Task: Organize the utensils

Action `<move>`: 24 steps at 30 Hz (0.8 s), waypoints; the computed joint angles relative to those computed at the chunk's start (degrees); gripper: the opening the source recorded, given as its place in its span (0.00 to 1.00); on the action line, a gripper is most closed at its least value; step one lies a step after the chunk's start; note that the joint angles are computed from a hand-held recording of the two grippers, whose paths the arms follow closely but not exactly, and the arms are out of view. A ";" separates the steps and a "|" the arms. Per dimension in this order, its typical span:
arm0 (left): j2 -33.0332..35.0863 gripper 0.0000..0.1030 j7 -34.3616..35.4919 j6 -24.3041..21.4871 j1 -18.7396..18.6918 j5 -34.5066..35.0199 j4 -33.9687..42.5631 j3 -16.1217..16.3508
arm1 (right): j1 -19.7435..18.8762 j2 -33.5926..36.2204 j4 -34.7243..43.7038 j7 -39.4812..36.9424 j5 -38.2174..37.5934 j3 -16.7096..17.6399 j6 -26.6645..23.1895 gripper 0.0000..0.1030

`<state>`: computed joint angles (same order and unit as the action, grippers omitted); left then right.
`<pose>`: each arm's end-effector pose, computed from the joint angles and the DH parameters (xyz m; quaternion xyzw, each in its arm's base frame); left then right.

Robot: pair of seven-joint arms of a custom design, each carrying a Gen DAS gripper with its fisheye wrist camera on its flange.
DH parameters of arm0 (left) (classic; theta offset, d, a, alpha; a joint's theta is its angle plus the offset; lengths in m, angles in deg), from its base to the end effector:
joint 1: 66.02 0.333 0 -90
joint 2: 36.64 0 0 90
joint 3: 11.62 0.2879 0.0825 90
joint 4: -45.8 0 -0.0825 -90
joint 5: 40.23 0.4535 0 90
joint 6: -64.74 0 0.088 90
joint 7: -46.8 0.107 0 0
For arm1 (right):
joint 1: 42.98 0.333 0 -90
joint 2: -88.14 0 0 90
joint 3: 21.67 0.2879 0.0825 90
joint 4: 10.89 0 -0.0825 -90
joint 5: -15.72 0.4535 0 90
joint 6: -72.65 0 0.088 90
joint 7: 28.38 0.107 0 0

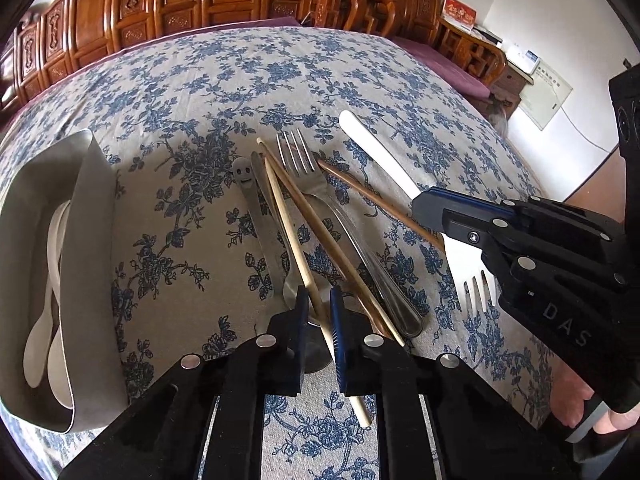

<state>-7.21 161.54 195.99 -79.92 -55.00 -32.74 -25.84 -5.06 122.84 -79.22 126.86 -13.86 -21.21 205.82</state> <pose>0.7126 -0.3463 0.4294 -0.3911 0.8815 -0.2640 0.0187 0.6513 0.5024 0.4547 -0.5905 0.7337 -0.1918 0.2762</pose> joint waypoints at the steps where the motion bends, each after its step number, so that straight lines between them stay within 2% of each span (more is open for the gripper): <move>1: 0.03 0.09 -0.11 -0.07 -0.01 0.05 0.08 0.07 | 0.00 -0.05 -0.12 -0.02 -0.03 -0.01 0.06 0.05; 11: -2.54 0.04 1.71 -0.01 1.49 -2.08 -2.04 -0.24 | 0.38 0.90 1.46 -0.51 -0.17 -0.11 -0.65 0.05; 24: -5.37 0.04 3.93 3.81 3.18 -4.30 -4.02 0.04 | 1.25 3.04 4.88 -1.31 0.16 -0.47 -1.08 0.05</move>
